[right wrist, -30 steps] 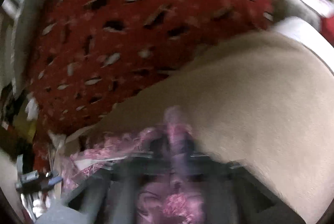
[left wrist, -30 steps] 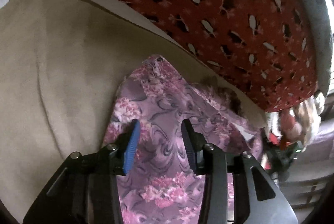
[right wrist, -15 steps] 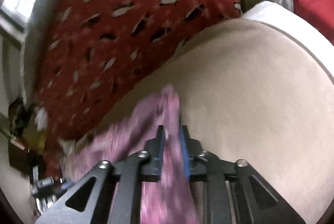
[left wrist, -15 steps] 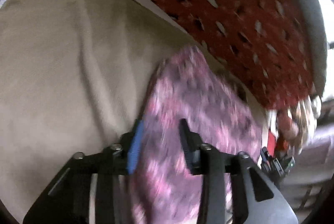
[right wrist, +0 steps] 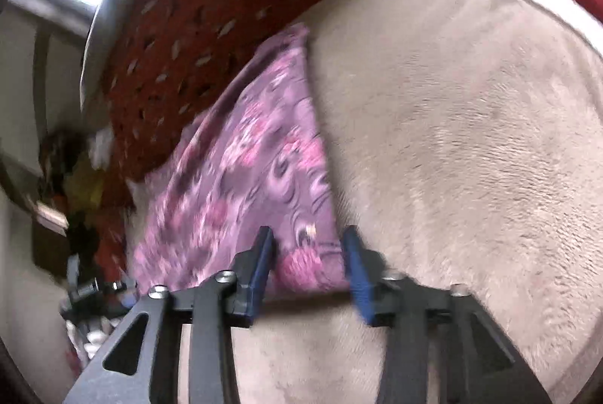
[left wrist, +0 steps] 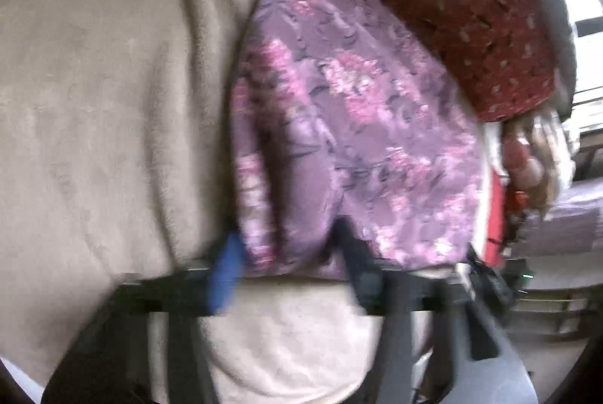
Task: Fold small clothes
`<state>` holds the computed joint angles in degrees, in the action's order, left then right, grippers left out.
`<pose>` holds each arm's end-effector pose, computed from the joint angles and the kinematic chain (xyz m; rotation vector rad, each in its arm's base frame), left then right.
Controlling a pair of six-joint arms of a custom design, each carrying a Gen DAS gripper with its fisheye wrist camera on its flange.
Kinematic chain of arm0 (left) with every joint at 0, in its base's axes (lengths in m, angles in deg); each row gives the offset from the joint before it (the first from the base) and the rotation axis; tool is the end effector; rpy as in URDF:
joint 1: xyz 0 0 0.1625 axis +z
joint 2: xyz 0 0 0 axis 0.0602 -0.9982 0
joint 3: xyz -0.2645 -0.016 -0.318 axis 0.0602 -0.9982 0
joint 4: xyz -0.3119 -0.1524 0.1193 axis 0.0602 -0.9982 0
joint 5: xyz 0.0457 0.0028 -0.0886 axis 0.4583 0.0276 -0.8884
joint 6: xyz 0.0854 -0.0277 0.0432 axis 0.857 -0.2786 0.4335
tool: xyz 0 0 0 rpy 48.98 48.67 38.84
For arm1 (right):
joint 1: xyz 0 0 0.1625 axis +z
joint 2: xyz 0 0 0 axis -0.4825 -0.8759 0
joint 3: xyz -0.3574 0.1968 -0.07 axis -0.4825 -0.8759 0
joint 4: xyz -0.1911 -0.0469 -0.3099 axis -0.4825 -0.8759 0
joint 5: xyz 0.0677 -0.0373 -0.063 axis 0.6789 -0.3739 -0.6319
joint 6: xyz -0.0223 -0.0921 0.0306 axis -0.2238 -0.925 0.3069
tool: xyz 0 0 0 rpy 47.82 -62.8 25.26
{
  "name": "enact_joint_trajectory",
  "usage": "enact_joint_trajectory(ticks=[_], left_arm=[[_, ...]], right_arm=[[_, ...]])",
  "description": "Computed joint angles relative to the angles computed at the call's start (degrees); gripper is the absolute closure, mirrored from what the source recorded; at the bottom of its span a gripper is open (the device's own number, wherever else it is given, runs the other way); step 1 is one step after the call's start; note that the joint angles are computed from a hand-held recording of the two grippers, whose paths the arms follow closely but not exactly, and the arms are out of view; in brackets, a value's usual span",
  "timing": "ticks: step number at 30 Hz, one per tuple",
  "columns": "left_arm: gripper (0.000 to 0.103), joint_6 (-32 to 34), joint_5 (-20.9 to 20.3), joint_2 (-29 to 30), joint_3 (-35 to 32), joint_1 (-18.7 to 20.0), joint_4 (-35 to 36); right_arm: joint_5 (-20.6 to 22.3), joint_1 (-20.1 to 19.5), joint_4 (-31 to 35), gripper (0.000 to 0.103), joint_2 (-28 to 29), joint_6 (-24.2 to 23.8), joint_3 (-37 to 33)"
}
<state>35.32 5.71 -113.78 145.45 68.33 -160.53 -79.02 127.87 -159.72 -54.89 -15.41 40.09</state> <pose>-0.0321 -0.6583 0.3979 -0.3664 2.7597 -0.5111 0.2123 -0.6224 0.1678 -0.0020 -2.8712 0.9013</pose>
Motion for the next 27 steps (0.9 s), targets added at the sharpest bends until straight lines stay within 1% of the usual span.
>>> enact_joint_trajectory(ticks=[1, 2, 4, 5, 6, 7, 8, 10, 11, 12, 13, 14, 15, 18, 20, 22, 23, 25, 26, 27], left_arm=[[0.081, 0.25, 0.09, -0.51, 0.52, -0.13, -0.39], [0.083, 0.18, 0.04, -1.18, 1.36, -0.14, -1.6], [0.087, -0.32, 0.48, -2.5, 2.84, -0.28, -3.15], [0.087, -0.26, 0.59, -3.0, 3.37, -0.09, -3.28], [0.087, -0.72, 0.99, -3.03, 3.27, -0.04, -2.45], [0.087, -1.09, 1.34, -3.02, 3.32, -0.02, -1.9], [0.087, -1.34, 1.39, -3.11, 3.29, 0.13, -1.41], [0.087, -2.84, 0.65, -4.09, 3.8, 0.5, -1.32], [0.087, -3.65, 1.07, -4.43, 3.8, 0.46, -1.77], [0.088, -4.63, 3.89, -5.62, 4.5, 0.01, -1.91], [0.088, -5.1, 6.25, -5.94, 4.64, -0.3, -2.01], [0.088, -5.58, 7.82, -6.8, 5.24, -0.49, -2.12], [0.088, -6.43, 7.89, -7.91, 5.82, -0.4, -2.81], [0.088, -5.12, 4.88, -9.14, 6.42, -0.35, -4.67], [0.081, -3.15, 4.15, -9.08, 6.83, -1.18, -4.7], [0.056, -2.28, 2.81, -7.8, 7.05, -1.56, -4.22], [0.055, -2.45, 2.76, -7.39, 7.43, -1.56, -4.12], [0.056, -3.23, 2.73, -5.39, 7.39, -1.19, -4.07], [0.058, -3.64, 2.44, -5.0, 7.59, -0.85, -4.08], [0.079, -4.03, 1.39, -4.75, 8.18, -0.2, -5.27]], right_arm=[[1.18, 0.29, 0.69, 0.095, -0.47, -1.51, -0.03], [1.46, 0.71, -1.03, 0.095, -0.85, -2.49, 0.37], [3.04, 1.16, -6.66, 0.096, -2.14, -4.77, 2.29], [2.84, 1.21, -9.06, 0.098, -2.85, -4.9, 3.2], [2.37, 1.04, -9.22, 0.099, -3.19, -4.63, 3.44], [1.62, 0.62, -8.6, 0.099, -3.48, -3.95, 3.54], [-0.12, 0.25, -7.25, 0.099, -3.31, -3.3, 3.26], [-3.5, -0.09, -3.09, 0.099, -2.51, -2.57, 2.42], [-5.01, -0.08, -1.39, 0.099, -1.84, -2.47, 2.05], [-5.23, -0.1, -1.77, 0.099, -1.6, -2.7, 2.41], [-5.25, -0.04, -3.59, 0.099, -1.39, -2.74, 2.94], [-5.16, -0.02, -3.84, 0.098, -1.29, -2.0, 2.88], [-5.08, -0.04, -3.39, 0.098, -1.32, -1.38, 2.84], [-5.56, 0.09, -2.87, 0.098, -1.2, -1.5, 2.65], [-4.41, -0.4, -4.5, 0.096, -1.43, -0.94, 3.78], [-2.39, -1.18, -6.96, 0.096, -1.46, 0.34, 4.96], [-1.54, -1.55, -7.81, 0.096, -1.49, 0.89, 5.31], [-0.23, -1.98, -9.55, 0.096, -1.48, 2.25, 6.13], [0.21, -2.14, -10.18, 0.096, -1.48, 2.8, 6.43], [0.32, -2.21, -10.35, 0.096, -1.59, 3.02, 6.6]])
